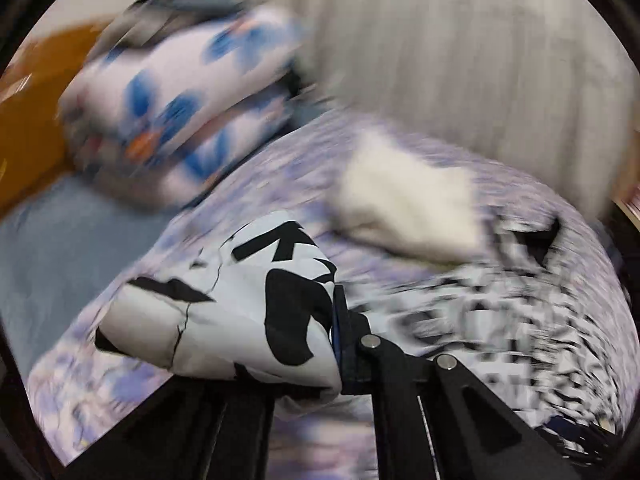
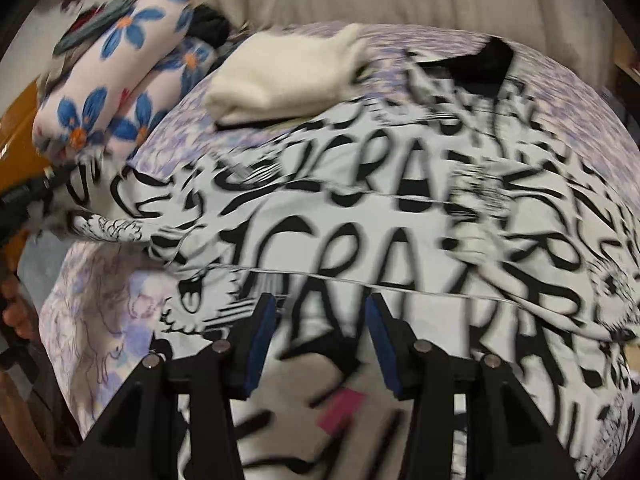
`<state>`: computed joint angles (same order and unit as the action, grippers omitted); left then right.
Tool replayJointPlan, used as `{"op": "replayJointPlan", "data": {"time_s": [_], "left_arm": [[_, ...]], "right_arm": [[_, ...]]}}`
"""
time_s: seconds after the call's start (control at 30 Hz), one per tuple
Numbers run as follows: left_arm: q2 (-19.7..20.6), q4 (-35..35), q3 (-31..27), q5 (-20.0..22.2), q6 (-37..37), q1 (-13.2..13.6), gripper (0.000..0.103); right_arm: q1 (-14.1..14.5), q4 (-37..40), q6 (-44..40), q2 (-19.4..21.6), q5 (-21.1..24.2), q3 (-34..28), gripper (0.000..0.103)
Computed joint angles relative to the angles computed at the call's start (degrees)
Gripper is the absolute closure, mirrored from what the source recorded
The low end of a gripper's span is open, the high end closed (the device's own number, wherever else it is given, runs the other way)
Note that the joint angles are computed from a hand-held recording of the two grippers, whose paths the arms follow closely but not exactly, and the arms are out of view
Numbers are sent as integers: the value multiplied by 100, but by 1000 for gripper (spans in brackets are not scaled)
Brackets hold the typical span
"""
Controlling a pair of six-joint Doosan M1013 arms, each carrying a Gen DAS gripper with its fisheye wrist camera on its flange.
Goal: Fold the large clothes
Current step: 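Lift the sleeve and fold it across the jacket body with the left tool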
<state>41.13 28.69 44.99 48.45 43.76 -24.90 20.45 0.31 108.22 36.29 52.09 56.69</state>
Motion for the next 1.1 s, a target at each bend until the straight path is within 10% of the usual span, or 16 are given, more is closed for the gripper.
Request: {"op": "replayJointPlan", "data": {"time_s": [0.27,0.37,0.43,0.5,1.1], "left_arm": [[1083,-1537,-1857,630,2428,-716,94],[1554,-2419,-2470,1260,3070,-792,70],[1885,-3006,-2929,1817,3220,-806,35],[1959,-3113,-2978,2004,3190,-850,31],[27,-2770,494,-12,2094,-633,29]], "right_arm": [[-457,-315,711,-575,-413,879,56],[-603,-430,959,-676,-399,1073,56],[-673,-441,998,-729,-364,1183,56],[-738,-335,908,-758,-384,1255,56],[-1023,1635,-401,-352,-320,776,49]]}}
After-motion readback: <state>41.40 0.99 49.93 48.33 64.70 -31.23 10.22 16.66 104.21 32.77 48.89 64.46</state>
